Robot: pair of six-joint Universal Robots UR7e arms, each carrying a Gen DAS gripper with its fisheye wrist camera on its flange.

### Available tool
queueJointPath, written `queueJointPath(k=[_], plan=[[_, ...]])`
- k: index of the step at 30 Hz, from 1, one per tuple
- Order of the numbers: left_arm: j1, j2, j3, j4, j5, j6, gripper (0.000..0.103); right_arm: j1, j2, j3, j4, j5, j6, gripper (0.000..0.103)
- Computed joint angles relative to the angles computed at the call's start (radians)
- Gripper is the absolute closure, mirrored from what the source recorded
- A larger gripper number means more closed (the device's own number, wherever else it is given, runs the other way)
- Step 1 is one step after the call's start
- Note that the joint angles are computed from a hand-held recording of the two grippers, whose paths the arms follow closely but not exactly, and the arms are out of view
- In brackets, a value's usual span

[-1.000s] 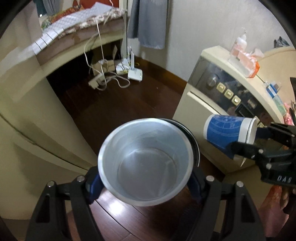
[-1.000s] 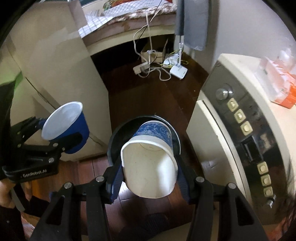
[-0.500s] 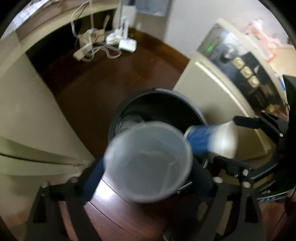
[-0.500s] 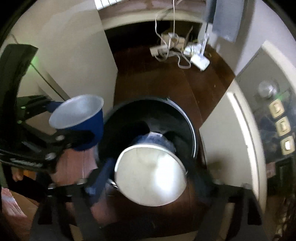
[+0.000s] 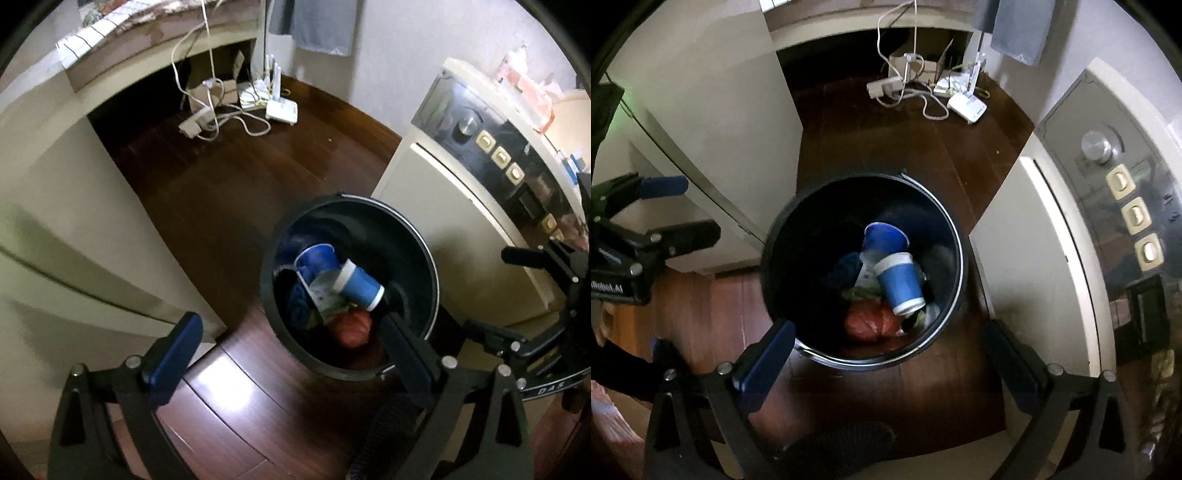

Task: Collect trash
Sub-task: 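Move both tools back toward the table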

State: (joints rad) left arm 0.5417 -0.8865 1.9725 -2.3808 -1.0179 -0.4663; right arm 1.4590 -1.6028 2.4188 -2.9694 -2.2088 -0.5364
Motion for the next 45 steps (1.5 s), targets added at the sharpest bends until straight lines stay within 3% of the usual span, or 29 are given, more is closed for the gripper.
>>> queueJointPath(k=[13,24,32,39,45], plan=[[-0.088,-0.158,0.044,0.1,0.054,-0.093,0.004,0.227,-0.087,-0.028,0.12,-0.089,0.144,0.0],[-0.16,-0.343,0.078,0.237,0.128,-0.184,0.004,0.473,-0.146,-0.101,0.299,-0.228,0.322,0.0],[-0.214,-0.471,0.075,0.366,0.198,-0.259,0.004,0.683,-0.091,-0.189,0.444,-0.327,0.492,0.0],[-0.262,-0.571,0.058,0.496,0.261,-0.317,0.004,0.824,-0.011,-0.263,0.501,-0.349,0.561,0.0],[-0.294,-0.622,0.013,0.634,0.318,-0.388,0.004,0.899,0.063,-0.331,0.502,-0.345,0.574,0.0]])
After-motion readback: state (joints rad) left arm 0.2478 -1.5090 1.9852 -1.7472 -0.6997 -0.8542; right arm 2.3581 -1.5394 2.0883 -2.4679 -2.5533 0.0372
